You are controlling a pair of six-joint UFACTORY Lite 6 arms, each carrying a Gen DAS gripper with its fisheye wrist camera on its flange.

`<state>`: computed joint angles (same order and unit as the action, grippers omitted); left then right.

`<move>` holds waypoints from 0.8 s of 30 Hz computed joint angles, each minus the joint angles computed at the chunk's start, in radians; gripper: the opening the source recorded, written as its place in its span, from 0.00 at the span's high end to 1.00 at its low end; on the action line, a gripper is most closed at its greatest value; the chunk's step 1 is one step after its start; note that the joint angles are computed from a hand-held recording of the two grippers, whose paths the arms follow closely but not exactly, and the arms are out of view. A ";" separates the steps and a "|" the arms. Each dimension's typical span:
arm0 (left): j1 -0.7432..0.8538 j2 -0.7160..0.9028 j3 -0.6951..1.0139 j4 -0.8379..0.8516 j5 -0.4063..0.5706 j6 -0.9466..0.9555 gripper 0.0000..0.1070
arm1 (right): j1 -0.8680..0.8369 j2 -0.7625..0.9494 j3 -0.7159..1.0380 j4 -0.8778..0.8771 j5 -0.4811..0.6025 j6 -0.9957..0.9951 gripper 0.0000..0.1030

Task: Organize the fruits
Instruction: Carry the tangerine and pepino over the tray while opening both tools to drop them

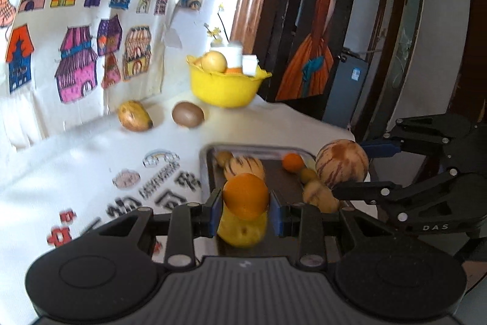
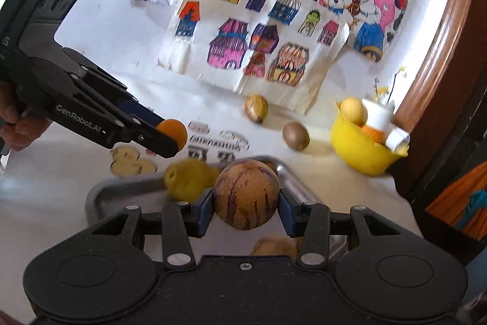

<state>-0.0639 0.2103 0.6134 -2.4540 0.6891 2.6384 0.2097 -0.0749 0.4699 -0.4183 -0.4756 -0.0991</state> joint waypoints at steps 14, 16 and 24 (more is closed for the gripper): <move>-0.159 0.019 -0.087 -0.331 -0.058 0.164 0.66 | 0.083 0.081 -0.161 0.287 -0.175 -0.076 0.54; -0.170 0.031 -0.081 -0.360 -0.067 0.164 0.66 | 0.088 0.106 -0.157 0.306 -0.182 -0.060 0.54; -0.213 0.072 -0.069 -0.477 -0.058 0.175 0.66 | 0.095 0.189 -0.122 0.386 -0.209 -0.017 0.54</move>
